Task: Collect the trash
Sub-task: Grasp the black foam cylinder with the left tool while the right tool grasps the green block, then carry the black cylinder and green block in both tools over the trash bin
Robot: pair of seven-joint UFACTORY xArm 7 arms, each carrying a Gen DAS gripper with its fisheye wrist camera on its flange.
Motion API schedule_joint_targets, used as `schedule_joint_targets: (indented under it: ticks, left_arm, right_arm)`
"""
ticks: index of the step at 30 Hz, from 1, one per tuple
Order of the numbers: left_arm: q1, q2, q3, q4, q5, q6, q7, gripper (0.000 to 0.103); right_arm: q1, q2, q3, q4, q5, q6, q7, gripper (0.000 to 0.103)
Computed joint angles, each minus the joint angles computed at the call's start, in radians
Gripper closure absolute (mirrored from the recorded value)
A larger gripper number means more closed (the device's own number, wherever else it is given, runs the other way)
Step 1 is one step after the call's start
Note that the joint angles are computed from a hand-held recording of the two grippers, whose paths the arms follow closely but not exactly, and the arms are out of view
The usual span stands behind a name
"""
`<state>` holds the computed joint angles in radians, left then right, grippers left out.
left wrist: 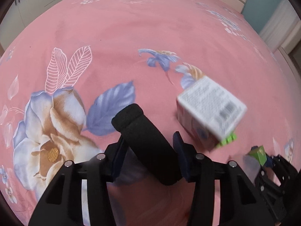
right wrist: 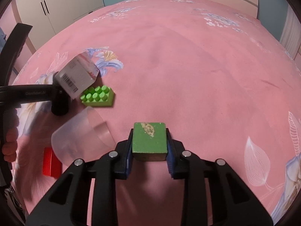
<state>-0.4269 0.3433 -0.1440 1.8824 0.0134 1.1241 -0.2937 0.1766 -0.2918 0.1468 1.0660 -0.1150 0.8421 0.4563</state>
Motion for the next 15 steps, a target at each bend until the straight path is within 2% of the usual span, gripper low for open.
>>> schedule_joint_targets:
  ticks: [7, 11, 15]
  left_arm:
    - [0.032, -0.122, -0.021, -0.119, -0.063, -0.005, 0.094, 0.06]
    - [0.047, -0.09, -0.016, -0.077, -0.102, 0.037, 0.067, 0.06]
    - [0.029, -0.06, -0.013, -0.034, -0.068, 0.063, 0.038, 0.062]
  right_arm:
    - [-0.001, -0.09, 0.02, -0.011, -0.02, 0.086, 0.023, 0.072]
    - [0.0, -0.139, 0.03, -0.011, -0.01, 0.133, 0.046, 0.072]
    - [-0.003, -0.171, 0.039, -0.013, -0.012, 0.155, 0.063, 0.072]
